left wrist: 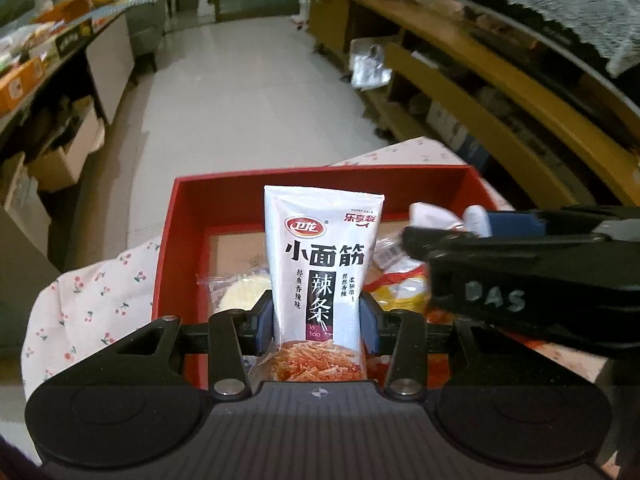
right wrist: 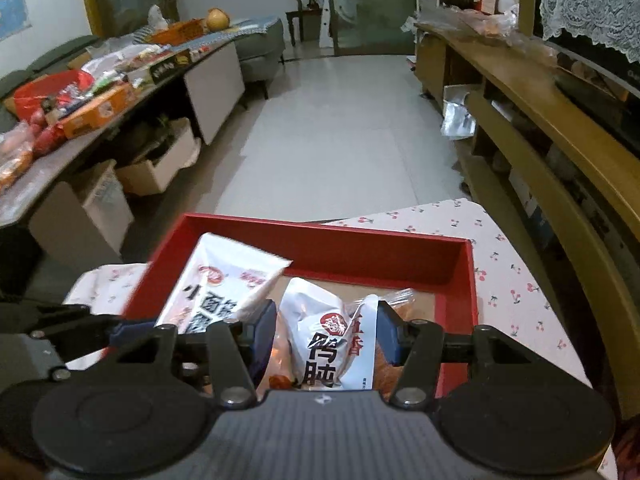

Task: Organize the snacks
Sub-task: 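Carry both white packets over the red box and lower them inside, then open both grippers and move back to the gold pastry and red cake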

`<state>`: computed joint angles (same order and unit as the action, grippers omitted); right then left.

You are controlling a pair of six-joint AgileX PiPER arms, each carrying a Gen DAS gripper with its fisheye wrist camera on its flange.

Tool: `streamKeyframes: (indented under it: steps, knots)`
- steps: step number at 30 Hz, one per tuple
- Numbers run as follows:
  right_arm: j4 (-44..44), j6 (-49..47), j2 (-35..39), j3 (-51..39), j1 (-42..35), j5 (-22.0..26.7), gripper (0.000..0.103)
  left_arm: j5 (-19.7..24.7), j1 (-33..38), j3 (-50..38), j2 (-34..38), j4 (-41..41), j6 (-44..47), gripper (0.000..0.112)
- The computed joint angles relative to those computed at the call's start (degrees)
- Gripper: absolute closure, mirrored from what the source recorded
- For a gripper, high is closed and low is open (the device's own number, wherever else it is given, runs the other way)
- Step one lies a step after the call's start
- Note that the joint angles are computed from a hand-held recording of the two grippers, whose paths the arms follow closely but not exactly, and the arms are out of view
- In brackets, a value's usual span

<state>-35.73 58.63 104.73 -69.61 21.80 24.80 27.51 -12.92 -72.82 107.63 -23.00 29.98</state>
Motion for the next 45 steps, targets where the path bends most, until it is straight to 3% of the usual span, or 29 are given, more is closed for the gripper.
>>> streamKeyframes:
  steps: [13,15,18,22,33,45]
  knots:
    - [14.9,-14.8,6.9,-5.2,-5.6,-1.7,0.05,-0.9,-1.1,-5.7,5.8,7.6,-10.6,0.053]
    - [12.9,-13.0,6.9,-5.1,-5.4,-1.8,0.049,-0.9,-0.9,-6.0,5.9,7.9,-11.0,0.052]
    - [11.3,-11.1,6.4,-4.6,-5.4,-2.2,0.044,-0.3,-0.7,-6.3,6.1,8.3,-12.0,0.04]
    - [9.3,-9.1,5.4,-4.1,-5.2,-2.3,0.042,-0.2,-0.2,-5.9,5.6,7.1,-10.4,0.037]
    - [6.6,-5.9,0.9,0.0,-4.2,-1.6,0.042,-0.8,1.3,-3.2,2.7,4.8,-7.9,0.034]
    - [4.2,-2.4,-5.1,6.9,0.8,-0.9,0.042,-1.1,5.3,6.7,-5.2,-1.3,0.5,0.032]
